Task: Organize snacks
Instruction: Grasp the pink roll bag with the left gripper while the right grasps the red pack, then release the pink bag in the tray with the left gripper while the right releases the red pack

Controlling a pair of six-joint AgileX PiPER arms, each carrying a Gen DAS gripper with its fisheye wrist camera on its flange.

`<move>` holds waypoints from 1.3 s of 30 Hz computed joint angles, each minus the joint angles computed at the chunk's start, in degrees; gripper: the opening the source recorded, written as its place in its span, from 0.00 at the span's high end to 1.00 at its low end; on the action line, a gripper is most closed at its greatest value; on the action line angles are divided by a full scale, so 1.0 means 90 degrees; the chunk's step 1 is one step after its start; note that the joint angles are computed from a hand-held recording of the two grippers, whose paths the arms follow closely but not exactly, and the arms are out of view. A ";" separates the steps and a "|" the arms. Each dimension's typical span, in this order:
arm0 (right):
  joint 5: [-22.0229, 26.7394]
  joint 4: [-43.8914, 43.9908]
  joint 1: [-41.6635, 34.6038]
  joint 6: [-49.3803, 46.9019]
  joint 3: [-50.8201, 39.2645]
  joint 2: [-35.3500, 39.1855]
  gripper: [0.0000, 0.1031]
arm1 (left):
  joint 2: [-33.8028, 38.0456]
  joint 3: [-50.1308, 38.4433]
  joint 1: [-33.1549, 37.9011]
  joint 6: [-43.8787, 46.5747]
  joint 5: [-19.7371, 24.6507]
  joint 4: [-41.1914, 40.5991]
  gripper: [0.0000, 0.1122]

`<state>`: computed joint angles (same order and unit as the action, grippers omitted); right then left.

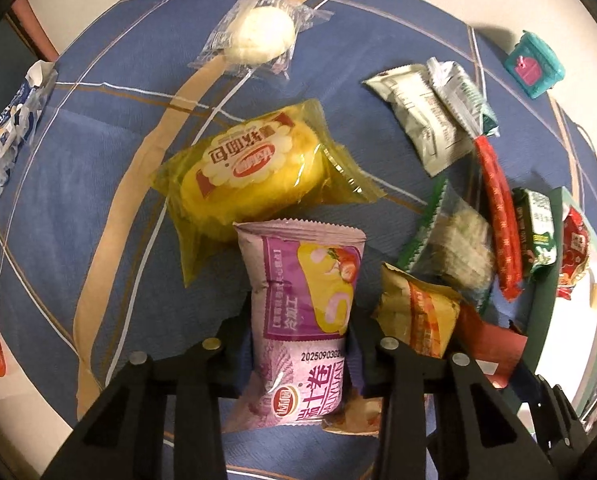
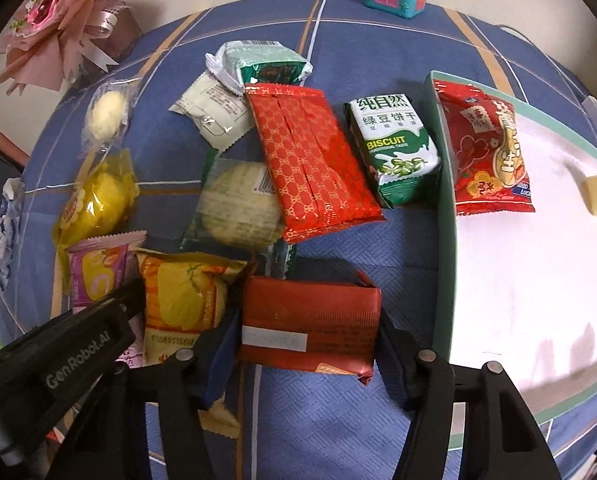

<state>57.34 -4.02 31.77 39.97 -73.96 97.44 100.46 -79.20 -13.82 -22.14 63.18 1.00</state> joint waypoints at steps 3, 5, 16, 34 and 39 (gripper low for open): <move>0.0075 0.0025 -0.0057 -0.0027 -0.0024 -0.0143 0.39 | -0.0147 -0.0060 0.0036 0.0050 0.0053 -0.0013 0.65; 0.0140 0.0025 -0.0140 -0.0095 -0.0073 -0.0262 0.39 | -0.0229 -0.0143 0.0080 0.0088 0.0081 -0.0018 0.65; 0.0391 -0.0099 -0.0258 -0.0070 -0.0284 -0.0920 0.39 | -0.0837 -0.0288 0.0306 0.0090 0.0141 -0.0050 0.65; 0.0742 -0.0225 -0.0543 0.0028 -0.0153 -0.1252 0.39 | -0.1091 -0.0291 0.0365 -0.0013 0.0203 -0.0006 0.66; 0.0780 -0.0192 -0.0914 -0.0015 0.0023 -0.1443 0.39 | -0.1069 -0.0324 0.0081 -0.0158 0.0231 0.0025 0.66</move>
